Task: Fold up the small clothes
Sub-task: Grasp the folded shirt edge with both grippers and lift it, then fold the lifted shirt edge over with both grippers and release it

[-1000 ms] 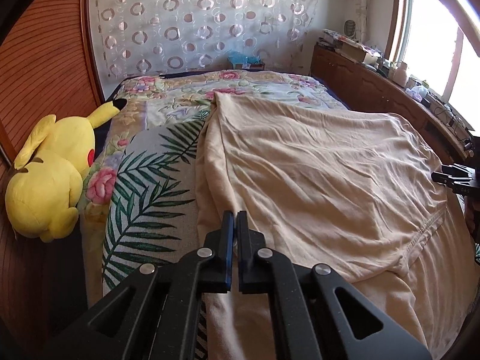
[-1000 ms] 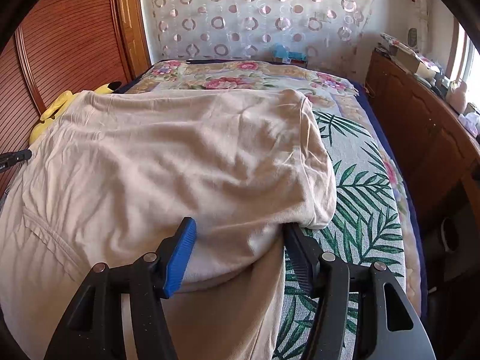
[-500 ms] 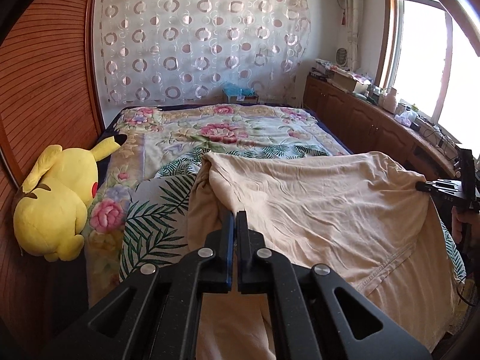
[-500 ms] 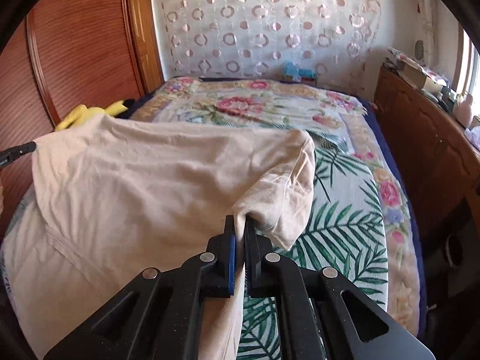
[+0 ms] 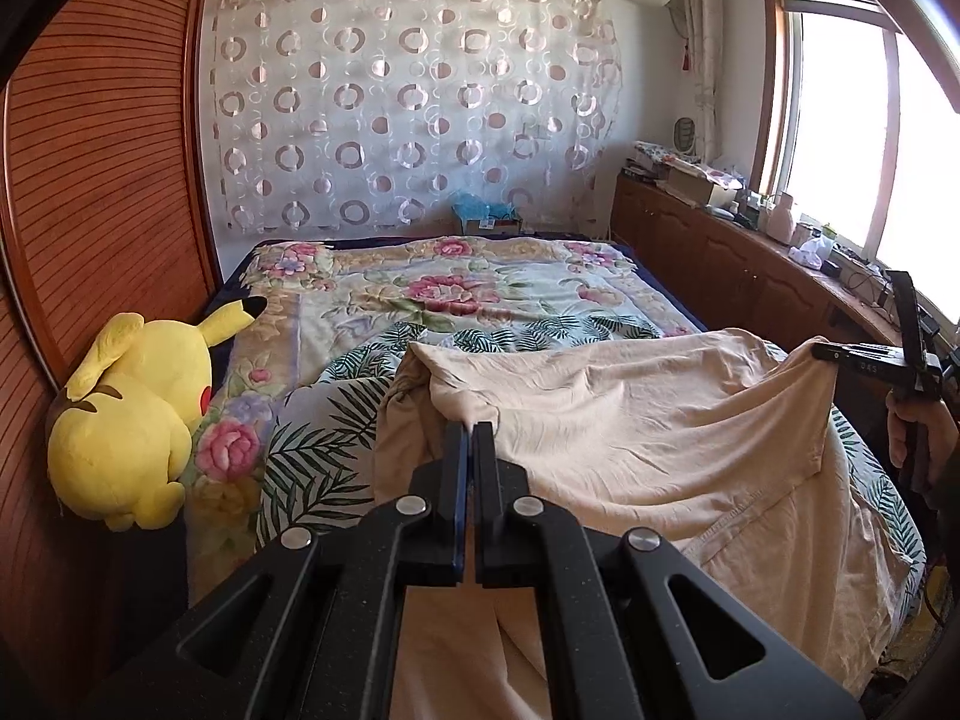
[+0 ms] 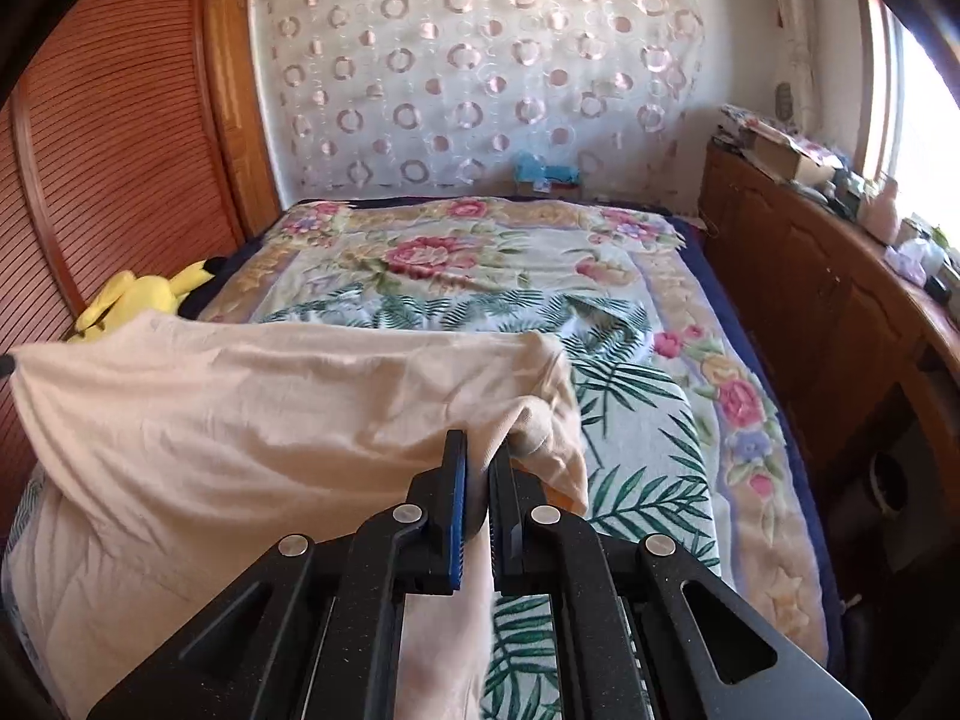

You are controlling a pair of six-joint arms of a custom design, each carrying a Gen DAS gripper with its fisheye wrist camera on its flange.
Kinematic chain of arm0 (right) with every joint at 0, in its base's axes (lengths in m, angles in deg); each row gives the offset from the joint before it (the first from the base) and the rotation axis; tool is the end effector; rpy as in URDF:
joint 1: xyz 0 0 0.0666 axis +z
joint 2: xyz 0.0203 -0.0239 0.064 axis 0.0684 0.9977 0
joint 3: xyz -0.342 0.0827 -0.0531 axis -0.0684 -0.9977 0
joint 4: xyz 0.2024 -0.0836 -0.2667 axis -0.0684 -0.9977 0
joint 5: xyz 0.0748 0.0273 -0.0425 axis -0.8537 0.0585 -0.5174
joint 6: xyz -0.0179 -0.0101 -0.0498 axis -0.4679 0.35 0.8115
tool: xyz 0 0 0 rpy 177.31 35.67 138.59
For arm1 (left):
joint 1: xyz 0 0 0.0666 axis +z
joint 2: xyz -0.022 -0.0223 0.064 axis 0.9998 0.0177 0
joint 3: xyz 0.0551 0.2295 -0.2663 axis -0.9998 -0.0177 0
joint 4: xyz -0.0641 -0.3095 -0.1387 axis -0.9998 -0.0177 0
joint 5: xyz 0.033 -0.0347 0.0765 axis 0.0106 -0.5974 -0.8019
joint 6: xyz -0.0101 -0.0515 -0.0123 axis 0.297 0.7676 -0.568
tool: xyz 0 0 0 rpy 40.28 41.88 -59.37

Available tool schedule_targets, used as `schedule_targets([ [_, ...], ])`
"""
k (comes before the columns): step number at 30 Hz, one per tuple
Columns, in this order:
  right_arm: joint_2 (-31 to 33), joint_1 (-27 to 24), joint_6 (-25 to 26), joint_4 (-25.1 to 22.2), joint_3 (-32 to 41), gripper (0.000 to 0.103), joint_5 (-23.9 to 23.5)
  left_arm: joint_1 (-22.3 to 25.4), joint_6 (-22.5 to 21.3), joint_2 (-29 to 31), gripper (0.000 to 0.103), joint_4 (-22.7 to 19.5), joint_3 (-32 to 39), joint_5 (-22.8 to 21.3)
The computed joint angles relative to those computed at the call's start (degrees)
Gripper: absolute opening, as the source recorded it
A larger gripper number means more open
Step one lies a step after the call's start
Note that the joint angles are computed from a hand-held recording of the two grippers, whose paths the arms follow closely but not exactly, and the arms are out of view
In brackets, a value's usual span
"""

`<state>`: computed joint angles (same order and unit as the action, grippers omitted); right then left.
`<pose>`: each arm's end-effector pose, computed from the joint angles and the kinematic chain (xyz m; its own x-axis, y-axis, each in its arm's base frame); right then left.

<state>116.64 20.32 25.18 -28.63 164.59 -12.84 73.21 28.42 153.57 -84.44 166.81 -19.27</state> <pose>0.5301 0.1517 0.3702 -0.6294 -0.0724 -0.7737 -0.1404 0.9899 0.0216 0.5101 -0.1438 0.3441 -0.5677 0.0581 -0.8212 0.2005 0.9772 -0.0694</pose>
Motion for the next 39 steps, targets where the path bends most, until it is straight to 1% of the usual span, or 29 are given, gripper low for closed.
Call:
schedule_targets([
  [1, 0.1, 0.2, -0.1, -0.6, 0.5, 0.004, -0.8, -0.2, 0.1, 0.0, 0.002, 0.0, 0.0, 0.0],
  [2, 0.1, 0.2, 0.1, -0.4, 0.6, 0.003, -2.9, -0.3, 0.2, -0.2, 0.002, 0.0, -0.2, 0.0],
  [3, -0.4, 0.5, 0.5, 0.5, 0.1, 0.003, -3.9, -0.5, 0.3, -0.6, 0.002, 0.2, -0.6, 0.0],
  [4, -1.3, 0.5, 1.2, 1.2, -0.9, 0.003, -4.2, -0.6, 0.3, -0.9, 0.002, 0.3, -0.9, 0.0],
  [8, -6.4, 0.8, 0.7, 3.9, -5.8, 0.003, -6.4, -0.9, 0.8, -3.6, 0.002, 1.1, -3.1, 0.3],
  [10, -10.1, 0.9, 1.2, 4.9, -9.4, 0.003, -7.6, -1.0, 0.6, -5.7, 0.002, 1.5, -4.9, 0.0],
  [13, -17.3, 1.1, 1.9, 7.0, -16.6, 0.003, -8.8, -0.8, 0.5, -9.7, 0.002, 2.0, -8.9, -0.4],
  [16, -25.1, 1.3, 2.4, 7.5, -24.0, 0.003, -10.0, -0.4, 0.9, -14.0, 0.002, 2.5, -14.1, 0.0],
  [21, -34.1, -1.3, 3.0, 6.6, -32.5, 0.003, -13.3, 0.6, 2.2, -20.1, 0.002, 3.0, -21.5, 0.8],
  [23, -37.0, -1.6, 2.9, 5.3, -35.2, 0.003, -13.3, 0.7, 2.8, -21.2, 0.002, 2.5, -23.9, 0.6],
  [24, -38.2, -1.5, 3.1, 4.2, -36.1, 0.003, -13.3, 0.5, 2.9, -21.5, 0.002, 2.6, -25.4, -0.3],
  [26, -40.9, -1.2, 3.8, 3.2, -39.4, 0.003, -12.4, 0.4, 3.0, -21.2, 0.002, 2.3, -27.0, -0.9],
  [28, -41.2, -0.9, 3.8, 1.6, -41.2, 0.003, -11.5, 0.8, 3.6, -20.2, 0.002, 2.1, -28.2, -0.6],
  [30, -40.2, -1.2, 3.9, 0.9, -42.7, 0.003, -11.9, 0.8, 3.8, -19.5, 0.002, 2.5, -29.4, -0.7],
  [33, -38.4, -1.8, 3.4, 1.3, -44.3, 0.003, -11.4, 0.7, 4.2, -18.5, 0.002, 2.4, -29.7, -1.0],
  [35, -37.0, -2.9, 2.9, 1.6, -44.4, 0.003, -12.2, 0.6, 4.3, -18.0, 0.002, 2.1, -29.7, -1.6],
  [37, -35.4, -2.4, 2.5, 2.1, -43.7, 0.003, -10.9, 0.5, 4.3, -18.3, 0.002, 2.2, -30.2, -1.8],
  [38, -35.2, -2.7, 2.7, 2.4, -43.7, 0.003, -11.1, 0.2, 4.6, -18.5, 0.002, 2.3, -30.4, -2.1],
  [39, -34.4, -1.9, 2.2, 2.7, -42.9, 0.003, -10.5, 0.0, 4.9, -18.8, 0.002, 2.0, -30.7, -2.3],
])
